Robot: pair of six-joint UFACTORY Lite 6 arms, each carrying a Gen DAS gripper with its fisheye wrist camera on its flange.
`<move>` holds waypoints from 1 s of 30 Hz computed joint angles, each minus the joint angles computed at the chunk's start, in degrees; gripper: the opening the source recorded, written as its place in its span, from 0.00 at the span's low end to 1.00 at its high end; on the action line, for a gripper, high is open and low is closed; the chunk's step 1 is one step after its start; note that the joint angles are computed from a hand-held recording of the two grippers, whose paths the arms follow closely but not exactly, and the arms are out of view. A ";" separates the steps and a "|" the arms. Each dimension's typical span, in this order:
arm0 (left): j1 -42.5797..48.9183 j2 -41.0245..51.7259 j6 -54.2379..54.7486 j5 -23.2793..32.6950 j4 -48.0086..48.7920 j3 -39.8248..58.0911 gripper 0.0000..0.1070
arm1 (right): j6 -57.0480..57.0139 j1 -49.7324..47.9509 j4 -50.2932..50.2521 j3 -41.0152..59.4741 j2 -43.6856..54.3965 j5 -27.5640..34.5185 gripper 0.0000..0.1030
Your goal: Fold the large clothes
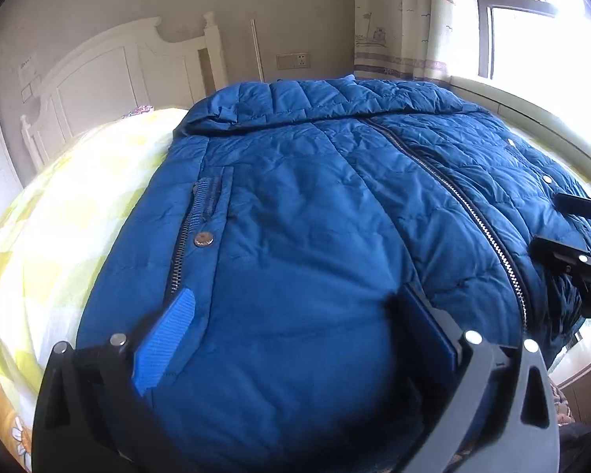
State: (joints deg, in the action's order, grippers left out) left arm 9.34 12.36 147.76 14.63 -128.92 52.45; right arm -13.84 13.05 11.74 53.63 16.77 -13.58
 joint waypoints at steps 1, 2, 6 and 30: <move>1.43 -0.79 -3.07 0.60 2.59 -0.46 0.94 | -0.69 -0.39 1.32 -1.85 -1.96 -0.92 0.89; 3.62 -1.53 -6.75 2.44 6.02 -1.24 0.94 | 0.46 -1.17 0.71 -4.25 -3.79 -2.94 0.89; 11.17 -0.38 -3.58 8.34 6.73 -3.77 0.94 | 16.70 -8.08 -16.40 -9.00 -3.54 -6.24 0.90; 37.48 19.96 -37.49 43.65 50.75 12.72 0.94 | 66.83 -50.32 -95.65 2.73 24.67 -51.67 0.79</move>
